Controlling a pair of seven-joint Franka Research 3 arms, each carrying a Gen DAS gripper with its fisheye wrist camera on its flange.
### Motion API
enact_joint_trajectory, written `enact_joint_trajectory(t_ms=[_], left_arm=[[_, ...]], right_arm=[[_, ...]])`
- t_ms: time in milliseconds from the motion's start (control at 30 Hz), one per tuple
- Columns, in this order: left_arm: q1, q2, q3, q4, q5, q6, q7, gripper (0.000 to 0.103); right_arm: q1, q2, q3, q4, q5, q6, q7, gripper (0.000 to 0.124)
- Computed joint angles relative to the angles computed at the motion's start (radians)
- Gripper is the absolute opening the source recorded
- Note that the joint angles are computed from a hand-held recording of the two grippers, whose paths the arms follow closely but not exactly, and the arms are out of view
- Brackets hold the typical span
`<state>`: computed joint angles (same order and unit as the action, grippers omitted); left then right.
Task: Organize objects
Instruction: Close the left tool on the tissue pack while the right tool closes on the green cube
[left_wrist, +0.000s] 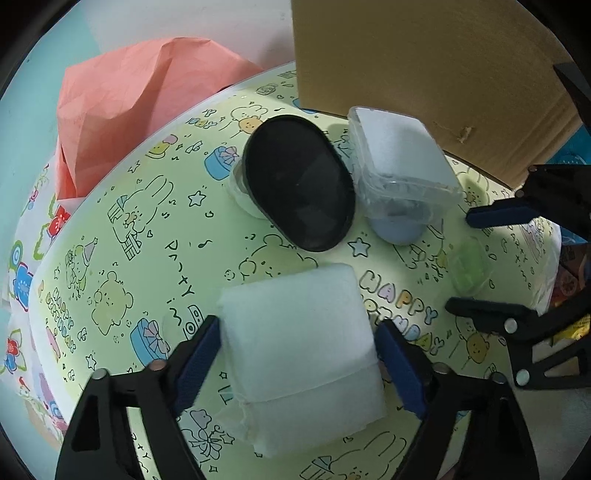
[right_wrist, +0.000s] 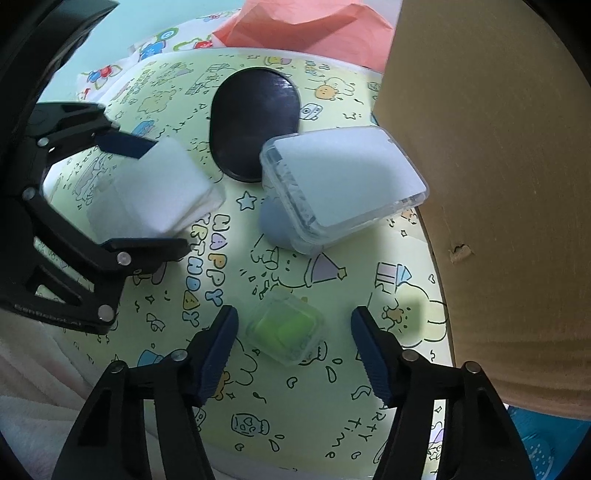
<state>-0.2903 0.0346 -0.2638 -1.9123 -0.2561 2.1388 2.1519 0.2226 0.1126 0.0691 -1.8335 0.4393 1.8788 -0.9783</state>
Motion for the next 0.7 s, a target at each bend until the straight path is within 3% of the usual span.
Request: enact_joint_trajectory(t_ms=[200,367,700], left_arm=[[0.002,-0.01,0.003,-0.006,0.002,-0.013,0.008,0.077],[0.005,-0.02,0.008,-0.013,-0.007,-0.017,0.013,0.066],[0.007,-0.041,0.015,-0.016,-0.005,-0.044,0.003,0.063]], right_arm=[[-0.001,0.0,0.0,0.004,-0.001,0.004,0.006,0.046],[-0.002,-0.001,0.0,0.0,0.01,0.02,0.003,0.045],[-0.006,0.014,0.001,0.037,0.026,-0.009,0.023,0.045]])
